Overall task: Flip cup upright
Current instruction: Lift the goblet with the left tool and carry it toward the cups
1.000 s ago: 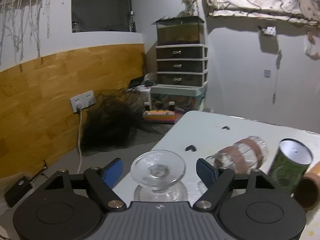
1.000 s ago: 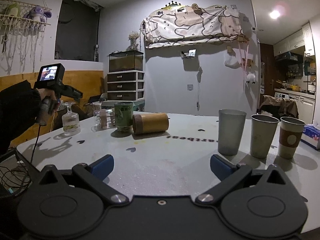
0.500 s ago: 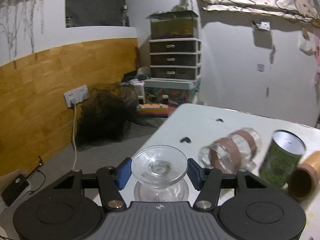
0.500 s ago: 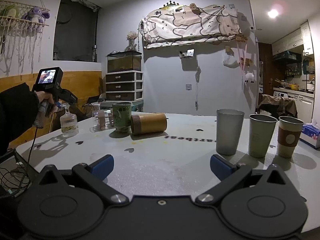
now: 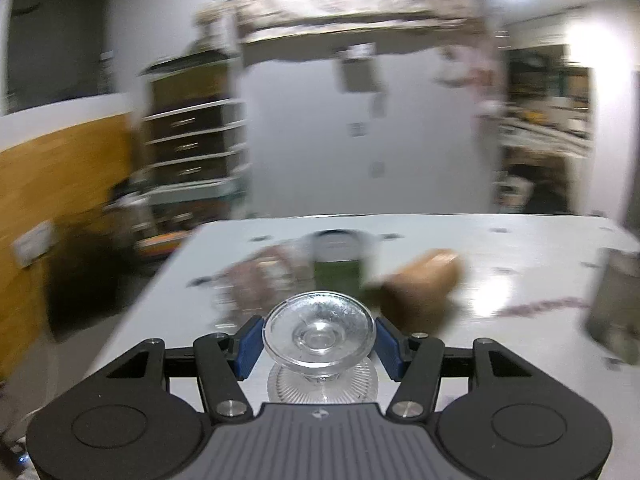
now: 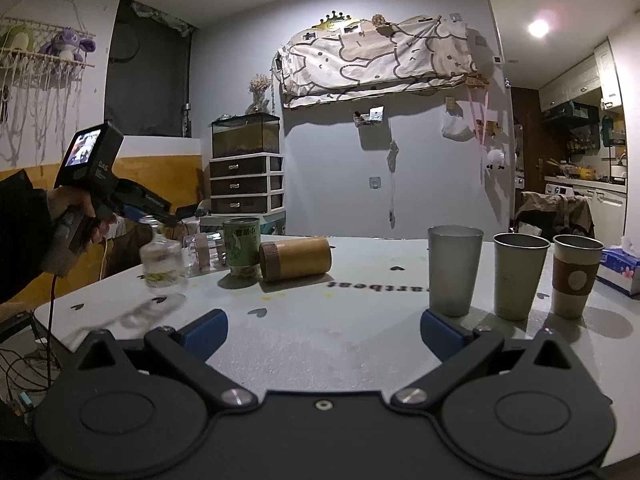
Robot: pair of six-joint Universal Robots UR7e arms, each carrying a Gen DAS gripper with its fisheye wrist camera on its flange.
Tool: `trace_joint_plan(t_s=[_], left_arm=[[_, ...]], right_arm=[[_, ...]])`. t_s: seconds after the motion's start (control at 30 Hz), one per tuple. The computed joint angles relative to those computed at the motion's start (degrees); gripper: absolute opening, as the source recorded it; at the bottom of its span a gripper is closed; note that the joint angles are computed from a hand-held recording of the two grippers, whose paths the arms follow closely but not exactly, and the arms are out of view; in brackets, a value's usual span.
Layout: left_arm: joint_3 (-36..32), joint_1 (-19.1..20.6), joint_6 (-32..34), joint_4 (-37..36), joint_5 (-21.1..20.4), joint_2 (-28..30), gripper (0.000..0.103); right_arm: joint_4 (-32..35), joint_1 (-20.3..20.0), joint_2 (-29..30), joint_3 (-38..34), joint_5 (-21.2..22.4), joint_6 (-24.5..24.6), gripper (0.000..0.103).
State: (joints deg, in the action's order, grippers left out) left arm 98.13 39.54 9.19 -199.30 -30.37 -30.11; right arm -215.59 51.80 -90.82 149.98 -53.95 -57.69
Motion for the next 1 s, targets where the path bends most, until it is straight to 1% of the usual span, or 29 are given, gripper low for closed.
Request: trace_joint_plan(t_s=[0.13,0.23,0.3,0.4,0.47,0.6,0.63,0.7,0.77,0.83,0.87,0.9,0.93,1.0], left_arm=[[-0.79,-2.91,0.42,0.74,-7.63,2.59,0.059],[-2.41,-4.31,0.64,1.94,-12.39,4.81,0.059],[-3.95,-4.89,0.57,3.84,-15.74,6.3,0.06],[-6.82,-5.1,-0.18,6.91,-19.38,8.61,0.06],[-8.83,-4.99,-0.55,8.78,-20.74,10.16,0.06],[-12.05,-4.66,-0.88,11.18,-21.55,13.09,0.06],[-12.67,-4.54,-1.52,12.28,-21.63,13.57,0.059],[-13.95,-4.6,0.93,11.12,-21.44,14.94,0.06],[-14.76,-4.8,2.07,12.21,-21.31,15.38,0.06],[-15.66,-5.07,1.54,13.96,-20.53,15.54,0.06],[-16.13,-5.12,0.82,15.17,-20.29,15.49,0.061],[-16.49,-5.14,0.82,15.04,-20.09,15.62,0.062],[-16.95,-5.25,1.53,14.37,-19.61,15.9,0.067],[-18.88,-5.55,2.74,14.72,-18.55,16.75,0.074]], right_arm=[[-0.04,-1.4,-1.04,0.14,1.23,0.93,0.103],[-0.36,-2.72,-1.86,0.15,2.3,1.87,0.103],[-0.33,-3.56,-2.45,0.04,2.88,2.68,0.103],[-0.3,-4.69,-2.99,-0.15,3.44,3.82,0.103],[0.3,-5.35,-3.36,-0.42,3.71,4.46,0.103],[2.76,-5.9,-4.23,-1.29,3.91,4.59,0.103],[3.01,-5.46,-3.93,-1.83,3.14,4.64,0.103],[2.09,-3.89,-2.21,-3.57,0.56,6.29,0.103],[1.98,-2.12,-0.49,-5.51,-2.43,7.98,0.103],[5.59,-1.51,0.18,-7.46,-2.03,7.73,0.102],[7.24,-0.98,0.83,-8.47,-2.0,7.46,0.095],[8.63,-0.31,1.52,-9.38,-2.43,7.04,0.082],[11.0,0.71,2.04,-10.49,-3.61,6.23,0.076],[14.08,2.73,3.48,-12.19,-6.38,5.76,0.056]])
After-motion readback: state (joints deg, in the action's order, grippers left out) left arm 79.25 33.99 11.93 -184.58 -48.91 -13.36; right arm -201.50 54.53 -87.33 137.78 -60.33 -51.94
